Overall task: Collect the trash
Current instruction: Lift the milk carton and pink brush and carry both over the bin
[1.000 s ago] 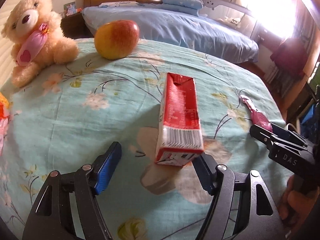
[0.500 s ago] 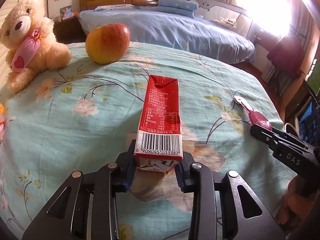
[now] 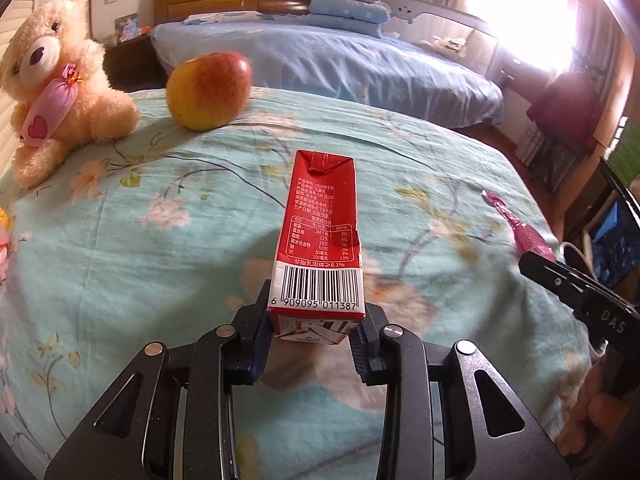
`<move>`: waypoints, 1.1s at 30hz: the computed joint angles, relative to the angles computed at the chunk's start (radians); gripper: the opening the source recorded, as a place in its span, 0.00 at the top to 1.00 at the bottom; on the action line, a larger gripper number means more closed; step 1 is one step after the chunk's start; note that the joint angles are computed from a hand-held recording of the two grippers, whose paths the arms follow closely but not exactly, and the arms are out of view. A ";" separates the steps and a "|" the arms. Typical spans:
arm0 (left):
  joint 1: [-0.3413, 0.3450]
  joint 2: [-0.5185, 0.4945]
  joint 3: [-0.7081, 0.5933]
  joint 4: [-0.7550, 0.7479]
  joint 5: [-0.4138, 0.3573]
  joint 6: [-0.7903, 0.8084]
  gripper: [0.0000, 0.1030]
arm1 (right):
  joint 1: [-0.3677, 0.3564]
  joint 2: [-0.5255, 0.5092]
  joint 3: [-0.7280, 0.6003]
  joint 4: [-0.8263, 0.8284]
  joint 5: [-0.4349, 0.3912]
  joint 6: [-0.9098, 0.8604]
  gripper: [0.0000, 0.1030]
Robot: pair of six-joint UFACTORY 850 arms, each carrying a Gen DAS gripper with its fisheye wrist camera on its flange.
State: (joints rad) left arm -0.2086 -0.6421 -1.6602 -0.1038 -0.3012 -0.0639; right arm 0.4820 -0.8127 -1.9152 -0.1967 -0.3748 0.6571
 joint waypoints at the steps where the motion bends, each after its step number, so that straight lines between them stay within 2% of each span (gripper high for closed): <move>1: -0.003 0.008 0.011 -0.005 0.001 0.009 0.70 | 0.002 0.024 0.034 -0.031 0.014 0.039 0.61; 8: -0.034 0.064 0.080 -0.262 0.008 0.275 0.70 | 0.016 0.153 0.210 -0.243 0.035 0.283 0.61; 15: -0.090 0.096 0.118 -0.344 -0.008 0.397 0.70 | 0.010 0.254 0.350 -0.365 0.082 0.466 0.60; 19: -0.116 0.111 0.131 -0.334 -0.006 0.413 0.70 | 0.008 0.305 0.418 -0.470 0.099 0.587 0.60; 33: -0.171 0.129 0.149 -0.262 -0.004 0.392 0.70 | 0.003 0.414 0.566 -0.680 0.119 0.833 0.60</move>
State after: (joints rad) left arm -0.3793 -0.5127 -1.5110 -0.3661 -0.3053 0.3281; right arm 0.4852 -0.3986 -1.3488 -0.8766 -0.2554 1.4896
